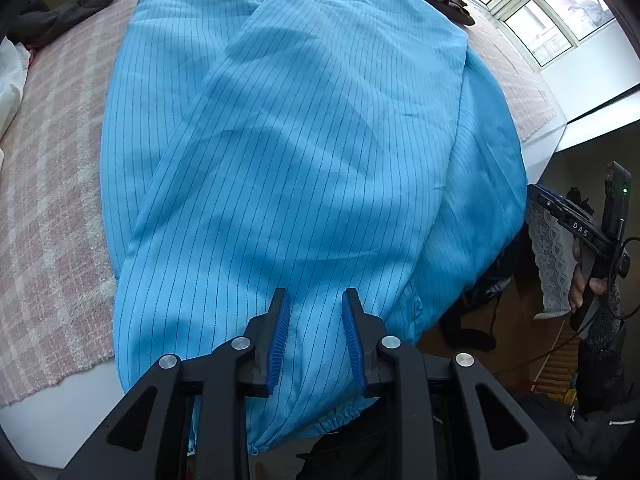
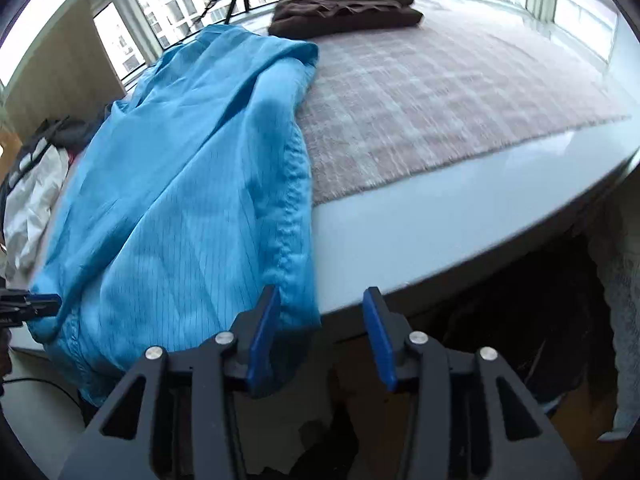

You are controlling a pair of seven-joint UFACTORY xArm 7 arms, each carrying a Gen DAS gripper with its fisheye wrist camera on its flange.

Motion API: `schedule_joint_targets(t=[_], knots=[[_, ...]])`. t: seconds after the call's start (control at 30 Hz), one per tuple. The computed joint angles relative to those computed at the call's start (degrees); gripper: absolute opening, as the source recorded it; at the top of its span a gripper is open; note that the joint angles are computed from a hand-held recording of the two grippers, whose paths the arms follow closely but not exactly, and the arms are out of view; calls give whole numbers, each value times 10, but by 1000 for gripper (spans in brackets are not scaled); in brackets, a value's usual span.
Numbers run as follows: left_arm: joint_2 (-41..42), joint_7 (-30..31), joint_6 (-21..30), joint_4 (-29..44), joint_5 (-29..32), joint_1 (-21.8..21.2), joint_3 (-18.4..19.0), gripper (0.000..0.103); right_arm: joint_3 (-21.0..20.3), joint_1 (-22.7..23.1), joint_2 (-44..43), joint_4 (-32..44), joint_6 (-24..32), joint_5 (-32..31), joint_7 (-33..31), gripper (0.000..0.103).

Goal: Fold clothes

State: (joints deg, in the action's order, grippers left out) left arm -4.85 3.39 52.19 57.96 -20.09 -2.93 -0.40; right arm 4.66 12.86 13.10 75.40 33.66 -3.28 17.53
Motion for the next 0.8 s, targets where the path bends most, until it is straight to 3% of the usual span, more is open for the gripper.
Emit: schedule_joint_targets(t=[0.23, 0.33, 0.4, 0.47, 0.6, 0.73, 0.8], knots=[[3, 14, 0, 2, -14, 2, 3, 26, -15, 46, 33, 53, 45, -136, 1, 47], [-4, 22, 3, -3, -20, 5, 6, 26, -10, 45, 38, 63, 61, -136, -26, 43], [-3, 25, 4, -3, -21, 5, 5, 26, 5, 27, 45, 76, 73, -83, -69, 26], [-2, 24, 4, -2, -22, 5, 5, 26, 6, 23, 53, 96, 99, -63, -94, 3], [-6, 26, 4, -4, -26, 6, 6, 26, -10, 7, 29, 79, 109, -51, -93, 3], [-9, 29, 9, -4, -25, 8, 8, 26, -10, -19, -48, -28, 52, 6, -61, 21], [-8, 29, 13, -2, -26, 9, 8, 26, -2, -33, -71, -72, 34, 67, -85, 30]])
